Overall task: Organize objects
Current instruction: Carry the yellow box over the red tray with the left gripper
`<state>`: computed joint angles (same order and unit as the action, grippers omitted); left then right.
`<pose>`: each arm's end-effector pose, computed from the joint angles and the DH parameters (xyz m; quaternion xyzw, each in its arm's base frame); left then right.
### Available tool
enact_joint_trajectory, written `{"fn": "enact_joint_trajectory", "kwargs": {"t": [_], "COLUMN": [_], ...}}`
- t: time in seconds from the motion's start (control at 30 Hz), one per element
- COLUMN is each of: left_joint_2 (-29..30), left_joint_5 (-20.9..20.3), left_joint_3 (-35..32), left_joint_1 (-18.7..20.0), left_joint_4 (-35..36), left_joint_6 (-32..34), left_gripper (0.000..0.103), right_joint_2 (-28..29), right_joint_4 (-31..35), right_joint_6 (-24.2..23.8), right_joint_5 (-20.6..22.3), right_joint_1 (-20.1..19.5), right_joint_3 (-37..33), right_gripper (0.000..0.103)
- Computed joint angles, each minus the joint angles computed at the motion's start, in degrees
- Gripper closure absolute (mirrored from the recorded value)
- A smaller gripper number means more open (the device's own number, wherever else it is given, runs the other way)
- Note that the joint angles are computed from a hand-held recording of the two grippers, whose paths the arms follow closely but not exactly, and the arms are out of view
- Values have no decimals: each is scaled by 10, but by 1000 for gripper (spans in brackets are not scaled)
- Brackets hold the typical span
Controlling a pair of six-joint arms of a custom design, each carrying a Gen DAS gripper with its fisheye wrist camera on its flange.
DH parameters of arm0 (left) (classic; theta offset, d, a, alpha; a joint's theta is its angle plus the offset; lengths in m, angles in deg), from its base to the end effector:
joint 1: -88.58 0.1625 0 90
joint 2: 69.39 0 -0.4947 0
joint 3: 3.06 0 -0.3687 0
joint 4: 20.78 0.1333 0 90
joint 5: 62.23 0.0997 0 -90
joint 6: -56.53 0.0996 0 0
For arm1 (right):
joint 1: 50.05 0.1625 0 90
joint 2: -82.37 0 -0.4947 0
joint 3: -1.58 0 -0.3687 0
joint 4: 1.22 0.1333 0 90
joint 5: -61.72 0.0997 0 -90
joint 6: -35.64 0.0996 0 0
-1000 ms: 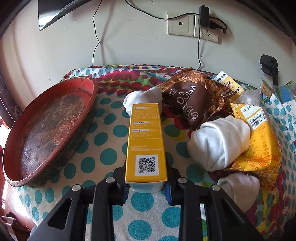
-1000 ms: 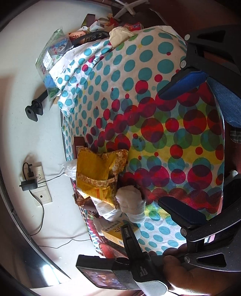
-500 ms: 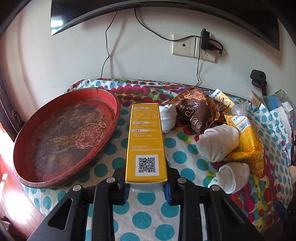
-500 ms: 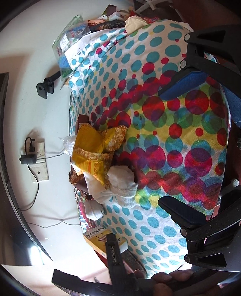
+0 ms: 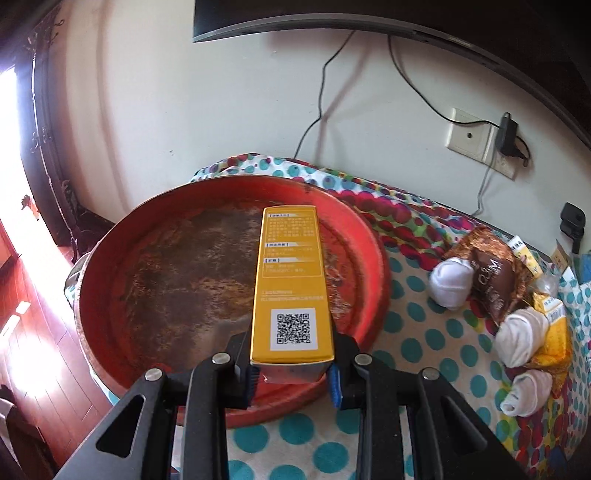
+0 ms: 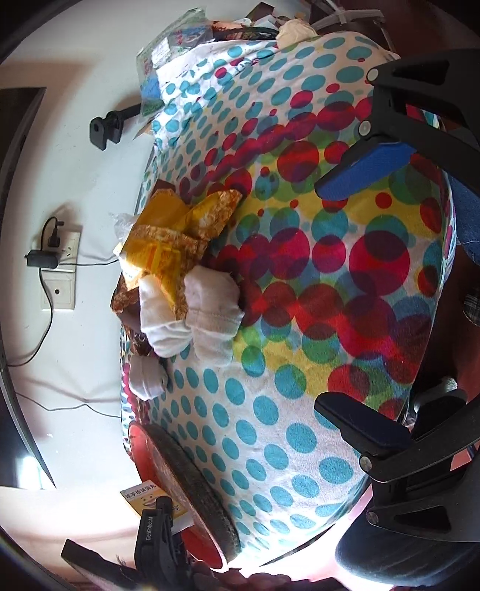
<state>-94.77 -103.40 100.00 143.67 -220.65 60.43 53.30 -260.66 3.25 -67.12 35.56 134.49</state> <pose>-0.1983 -0.6481 0.0120 0.1826 0.8633 -0.3494 0.3152 0.0357 -0.4601 0.1036 0.0170 -0.8128 0.3966 0.4264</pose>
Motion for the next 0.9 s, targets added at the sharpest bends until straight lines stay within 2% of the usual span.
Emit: {"fn": "enact_joint_trajectory", "kwargs": {"t": [0.3, 0.5, 0.9], "left_joint_2": [-18, -18, -11], "left_joint_5": [37, 52, 64], "left_joint_3": [-21, -32, -50], "left_joint_1": [42, 52, 68], "left_joint_4": [14, 21, 65], "left_joint_6": [9, 15, -15], "left_gripper": [74, 74, 74], "right_joint_2": [7, 8, 0], "right_joint_4": [23, 23, 32], "right_joint_6": [-7, -7, 13], "right_joint_5": [-5, -5, 6], "right_joint_1": [10, 11, 5], "right_joint_3": [-9, -9, 0], "right_gripper": [0, 0, 0]}}
